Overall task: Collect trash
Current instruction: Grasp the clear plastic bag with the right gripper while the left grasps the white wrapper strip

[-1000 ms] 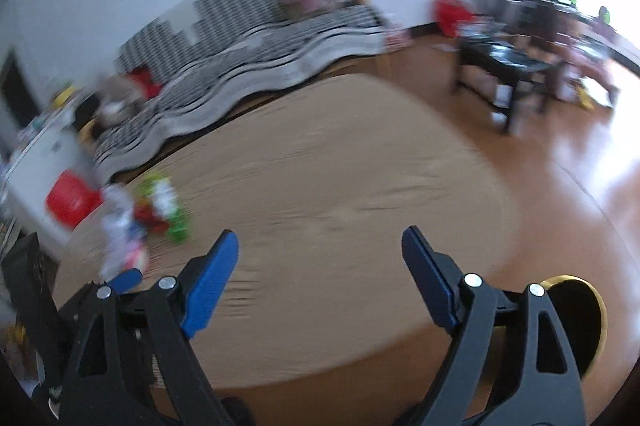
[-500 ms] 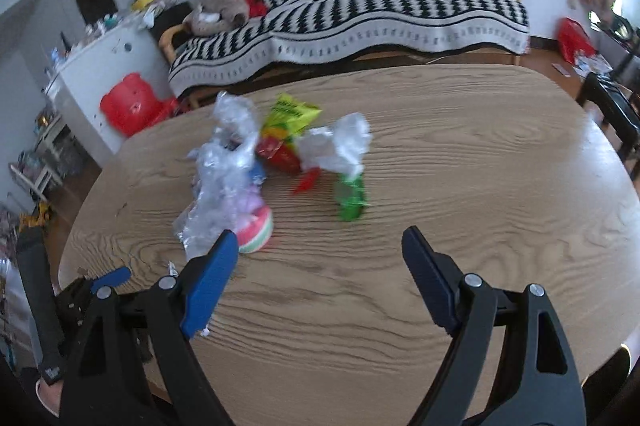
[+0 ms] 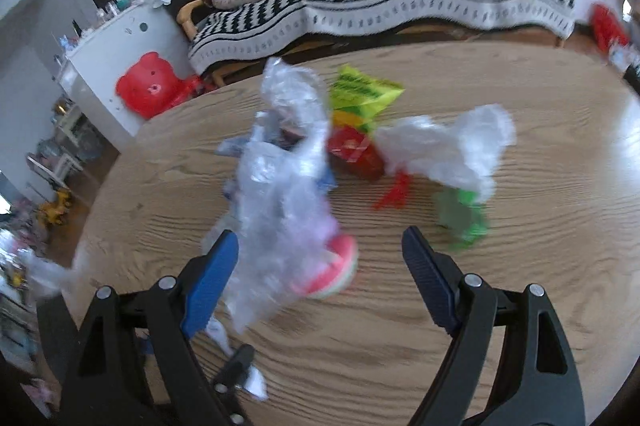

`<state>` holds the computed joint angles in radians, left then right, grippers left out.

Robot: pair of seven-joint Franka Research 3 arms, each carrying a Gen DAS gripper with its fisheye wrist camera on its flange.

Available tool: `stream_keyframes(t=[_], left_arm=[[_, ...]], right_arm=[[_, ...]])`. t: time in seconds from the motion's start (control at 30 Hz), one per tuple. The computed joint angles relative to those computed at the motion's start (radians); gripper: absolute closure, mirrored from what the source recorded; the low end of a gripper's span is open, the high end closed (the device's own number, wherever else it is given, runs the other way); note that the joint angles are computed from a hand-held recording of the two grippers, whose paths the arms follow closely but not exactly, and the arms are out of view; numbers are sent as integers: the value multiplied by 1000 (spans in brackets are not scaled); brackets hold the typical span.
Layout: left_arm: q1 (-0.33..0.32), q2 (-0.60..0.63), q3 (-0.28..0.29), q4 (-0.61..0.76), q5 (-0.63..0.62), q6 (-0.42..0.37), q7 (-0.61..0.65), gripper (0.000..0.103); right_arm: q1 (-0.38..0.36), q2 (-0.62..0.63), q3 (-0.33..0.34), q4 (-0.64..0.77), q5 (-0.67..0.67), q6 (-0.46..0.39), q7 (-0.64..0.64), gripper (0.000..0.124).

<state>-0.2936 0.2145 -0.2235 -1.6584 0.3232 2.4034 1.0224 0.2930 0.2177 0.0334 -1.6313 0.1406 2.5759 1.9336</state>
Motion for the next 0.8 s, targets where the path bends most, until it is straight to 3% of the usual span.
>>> stream_keyframes(t=[0.03,0.1,0.13,0.2,0.23,0.3,0.33,0.4,0.8], left_arm=[[-1,-7,3,-14,14,15,-1,38],[-4,-18,5,-30,38,28,-3,61],[-5,-25,6,-42,51,38,-3,66],[2,-34,3,-57,47,58,15,88],[8,-35,1,-59,32,62,27,89],[24,-39,-5,-64,-22,72,63,92],[28,-39,-6,-63,-38,71,73,92],[37,-39,-8,-60,-74,67,93,93],[60,-58,-9,-52,-177,111,156,94]], right_arm=[[-1,22,3,27,6,-12,-6,43],[16,73,-6,93,-36,-43,6,43],[21,88,-9,112,-46,-51,9,43],[32,122,-14,157,-68,-75,12,57],[35,134,-16,171,-74,-86,12,62],[37,151,-16,193,-76,-105,4,87],[43,156,-22,200,-87,-109,9,90],[44,140,-23,177,-92,-83,4,109],[11,-18,1,-5,-17,97,-65,113]])
